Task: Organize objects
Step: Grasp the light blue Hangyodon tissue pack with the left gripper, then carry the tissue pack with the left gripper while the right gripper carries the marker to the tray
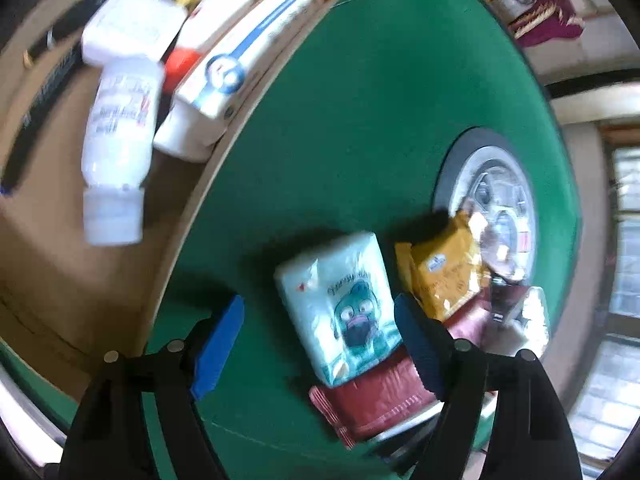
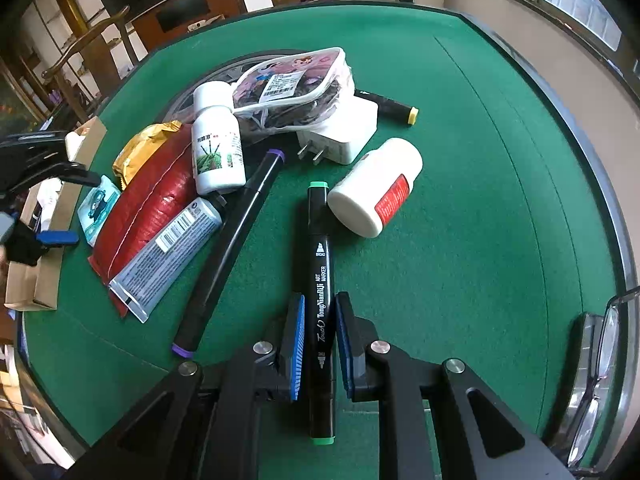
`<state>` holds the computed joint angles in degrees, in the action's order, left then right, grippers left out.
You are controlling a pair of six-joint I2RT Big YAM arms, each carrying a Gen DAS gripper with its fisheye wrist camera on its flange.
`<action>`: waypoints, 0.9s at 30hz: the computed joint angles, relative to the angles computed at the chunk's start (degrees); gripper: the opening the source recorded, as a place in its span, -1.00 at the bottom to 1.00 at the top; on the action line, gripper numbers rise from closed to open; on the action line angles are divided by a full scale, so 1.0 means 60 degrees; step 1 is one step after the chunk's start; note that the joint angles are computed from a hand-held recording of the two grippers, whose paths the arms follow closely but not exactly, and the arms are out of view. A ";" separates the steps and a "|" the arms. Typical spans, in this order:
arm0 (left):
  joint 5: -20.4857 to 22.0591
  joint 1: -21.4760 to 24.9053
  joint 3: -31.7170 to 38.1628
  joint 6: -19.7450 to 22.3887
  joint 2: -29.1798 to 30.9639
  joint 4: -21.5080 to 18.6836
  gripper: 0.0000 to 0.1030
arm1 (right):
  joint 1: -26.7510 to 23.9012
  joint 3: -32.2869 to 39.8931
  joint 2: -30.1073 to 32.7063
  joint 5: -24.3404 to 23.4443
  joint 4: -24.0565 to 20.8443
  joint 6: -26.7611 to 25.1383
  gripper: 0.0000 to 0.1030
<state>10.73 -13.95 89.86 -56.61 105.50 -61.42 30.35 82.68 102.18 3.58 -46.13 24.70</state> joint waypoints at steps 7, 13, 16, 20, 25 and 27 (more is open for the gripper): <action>-0.1424 -0.0640 0.1885 0.1097 0.1309 -0.1826 0.89 | -0.0109 -0.0468 -0.0312 -0.0217 0.0320 -0.0205 -0.68; -0.2365 -0.0916 0.1429 0.2785 0.0905 -0.1238 0.13 | -0.0279 -0.0778 -0.0569 -0.0579 0.0410 -0.0421 -0.69; -0.2028 -0.0859 0.0755 0.3877 0.0386 -0.0658 -0.08 | -0.0357 -0.0839 -0.0630 -0.0824 0.0350 -0.0397 -0.69; -0.1354 -0.0785 -0.0236 0.4750 -0.0347 -0.0131 -0.09 | -0.0426 -0.1046 -0.0776 -0.1078 0.0330 -0.0318 -0.69; -0.1543 -0.1053 -0.0947 0.5743 -0.0911 -0.0084 -0.03 | -0.0327 -0.1114 -0.0874 -0.0916 0.0267 -0.0351 -0.69; -0.1790 -0.1178 -0.0966 0.5925 -0.0926 -0.0200 0.04 | -0.0311 -0.1020 -0.0823 -0.0881 0.0228 -0.0246 -0.69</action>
<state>-0.01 -21.01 84.07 -21.07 99.94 -62.62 28.48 76.55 97.24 -1.71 -44.76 23.22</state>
